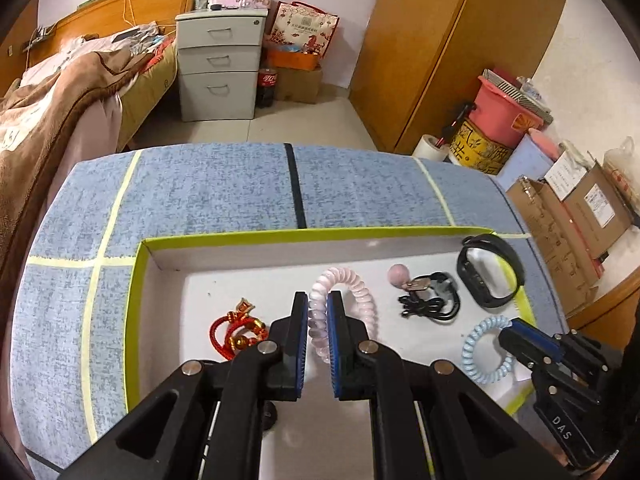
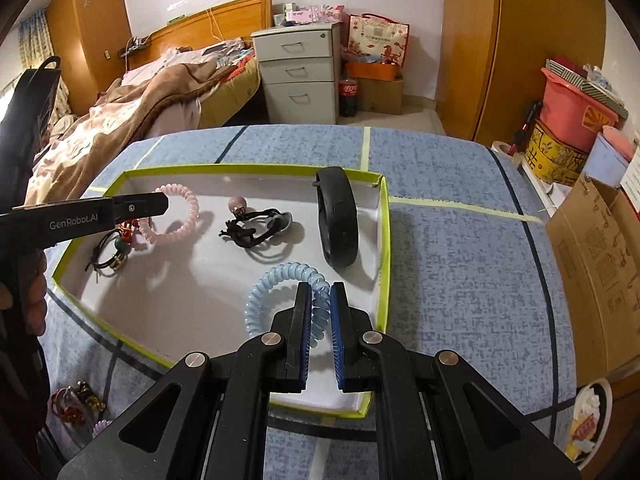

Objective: Organize jewelry
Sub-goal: 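Carry the light blue and pink coils into the green box while opening both tools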

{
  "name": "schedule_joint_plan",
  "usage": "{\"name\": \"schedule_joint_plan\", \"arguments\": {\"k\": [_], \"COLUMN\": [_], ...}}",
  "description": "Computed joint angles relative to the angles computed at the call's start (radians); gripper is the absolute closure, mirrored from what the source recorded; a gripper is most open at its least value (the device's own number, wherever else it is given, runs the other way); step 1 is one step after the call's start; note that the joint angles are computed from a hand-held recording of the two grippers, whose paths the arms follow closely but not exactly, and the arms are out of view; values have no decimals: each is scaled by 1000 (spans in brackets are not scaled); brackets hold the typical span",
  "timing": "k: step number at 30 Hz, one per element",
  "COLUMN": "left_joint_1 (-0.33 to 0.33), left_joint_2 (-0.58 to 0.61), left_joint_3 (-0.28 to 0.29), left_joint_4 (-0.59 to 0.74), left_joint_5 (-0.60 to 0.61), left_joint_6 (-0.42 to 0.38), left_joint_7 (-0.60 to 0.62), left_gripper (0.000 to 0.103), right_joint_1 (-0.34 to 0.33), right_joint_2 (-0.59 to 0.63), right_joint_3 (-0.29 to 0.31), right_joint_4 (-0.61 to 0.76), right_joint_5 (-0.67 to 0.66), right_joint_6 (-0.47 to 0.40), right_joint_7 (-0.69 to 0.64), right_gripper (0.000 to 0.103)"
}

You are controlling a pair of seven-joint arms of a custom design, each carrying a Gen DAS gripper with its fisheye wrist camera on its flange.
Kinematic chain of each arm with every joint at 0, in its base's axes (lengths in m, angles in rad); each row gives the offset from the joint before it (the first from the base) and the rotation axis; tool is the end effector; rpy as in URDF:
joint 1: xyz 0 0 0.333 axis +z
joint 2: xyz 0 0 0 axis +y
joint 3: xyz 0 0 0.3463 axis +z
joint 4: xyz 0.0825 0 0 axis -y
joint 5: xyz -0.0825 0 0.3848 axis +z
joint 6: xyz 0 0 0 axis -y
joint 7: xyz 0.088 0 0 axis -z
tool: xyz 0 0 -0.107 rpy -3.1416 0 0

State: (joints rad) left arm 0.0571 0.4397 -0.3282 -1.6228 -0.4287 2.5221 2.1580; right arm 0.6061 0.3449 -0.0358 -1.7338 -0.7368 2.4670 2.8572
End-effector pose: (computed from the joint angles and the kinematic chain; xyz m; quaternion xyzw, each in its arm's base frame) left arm 0.7077 -0.1526 0.4580 -0.4831 0.8161 -0.3128 0.0519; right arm 0.5809 0.3775 0.4499 -0.5921 0.7341 -0.2520 0.2171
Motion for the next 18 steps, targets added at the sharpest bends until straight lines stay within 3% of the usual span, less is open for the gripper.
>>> {"name": "schedule_joint_plan", "arguments": {"k": [3, 10, 18], "left_joint_1": [-11, -44, -31], "left_joint_2": [15, 1, 9], "left_joint_3": [11, 32, 20], "left_joint_4": [15, -33, -26], "left_joint_5": [24, 126, 152], "left_joint_6": [-8, 81, 80], "left_joint_7": [-23, -65, -91], "left_gripper": [93, 93, 92], "right_joint_1": [0, 4, 10], "right_joint_2": [11, 17, 21], "right_joint_3": [1, -1, -4], "right_joint_4": [10, 21, 27], "right_joint_5": [8, 9, 12], "right_joint_6": [-19, -35, -42], "right_joint_7": [-13, -28, -36], "right_gripper": [93, 93, 93]}}
